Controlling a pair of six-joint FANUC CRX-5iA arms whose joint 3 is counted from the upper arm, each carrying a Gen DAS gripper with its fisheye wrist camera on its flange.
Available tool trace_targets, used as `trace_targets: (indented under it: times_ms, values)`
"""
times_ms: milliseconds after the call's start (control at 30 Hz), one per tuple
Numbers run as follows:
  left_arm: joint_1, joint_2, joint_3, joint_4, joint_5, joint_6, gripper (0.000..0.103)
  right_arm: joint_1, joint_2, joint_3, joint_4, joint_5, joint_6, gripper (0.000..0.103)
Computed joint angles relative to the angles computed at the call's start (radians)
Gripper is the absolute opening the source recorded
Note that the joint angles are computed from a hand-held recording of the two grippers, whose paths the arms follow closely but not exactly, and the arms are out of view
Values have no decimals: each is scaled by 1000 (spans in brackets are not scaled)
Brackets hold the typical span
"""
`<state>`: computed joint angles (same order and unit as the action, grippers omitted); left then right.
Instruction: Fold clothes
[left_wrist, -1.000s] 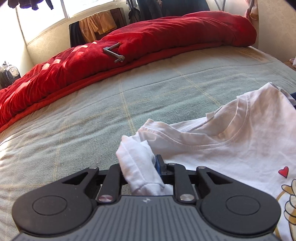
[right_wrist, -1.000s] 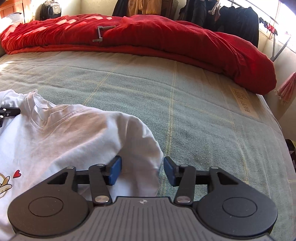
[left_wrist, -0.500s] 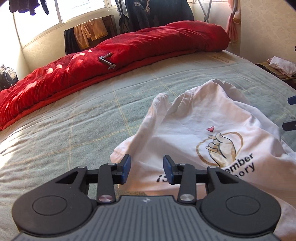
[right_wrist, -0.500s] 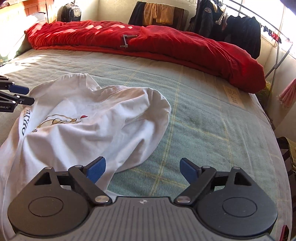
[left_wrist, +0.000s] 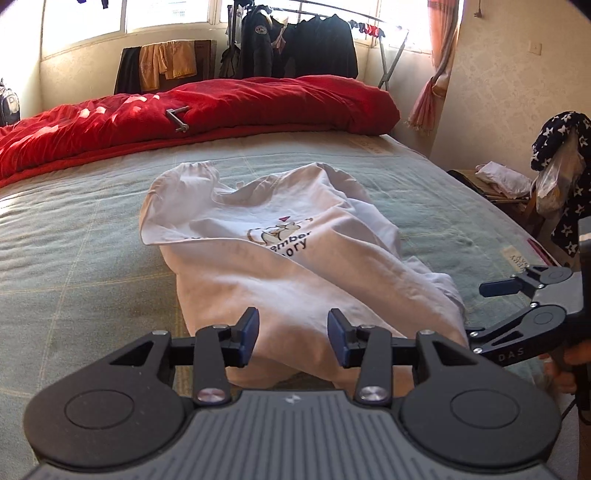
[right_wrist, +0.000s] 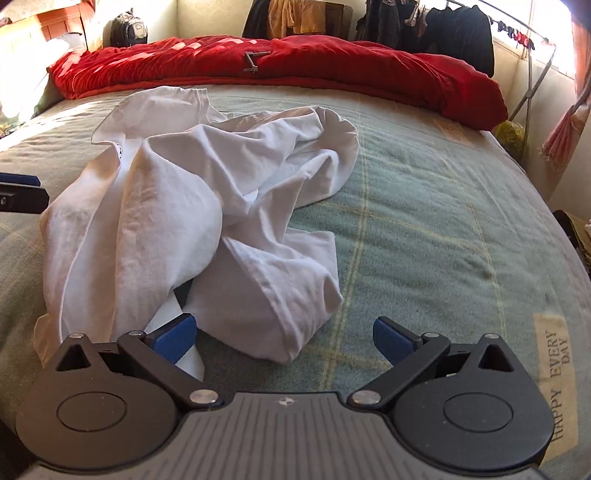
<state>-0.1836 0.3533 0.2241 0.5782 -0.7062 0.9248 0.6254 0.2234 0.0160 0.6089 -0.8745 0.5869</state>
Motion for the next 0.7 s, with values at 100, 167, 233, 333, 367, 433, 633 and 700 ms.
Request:
trace_targets:
  times_ms: [100,167,233,333,367,433,633,700]
  values:
    - [-21,-51,-91,57,18,-38,42,12,-42,-67,19,31,-78,103]
    - [-34,-69,-131,97,10,-62,42,18,-62,-95,31,33,-104,103]
    - [-45,-71,-146,125,-9,-62,42,23,-73,-115,51,23,-131,103]
    - [-64,-57,-134,111,-35,1,42,23,-90,-142,75,26,-166,103]
    - [-70,-50,-124,95,-43,31,42,21,-95,-149,76,33,-174,103]
    - [-82,-35,-99,61,-63,79,42,16,-105,-162,76,47,-184,103]
    - [-124,1,9,-190,-68,293,41,12,-118,-190,87,75,-211,103]
    - [-121,9,8,-172,-71,286,35,10,-121,-195,88,84,-214,103]
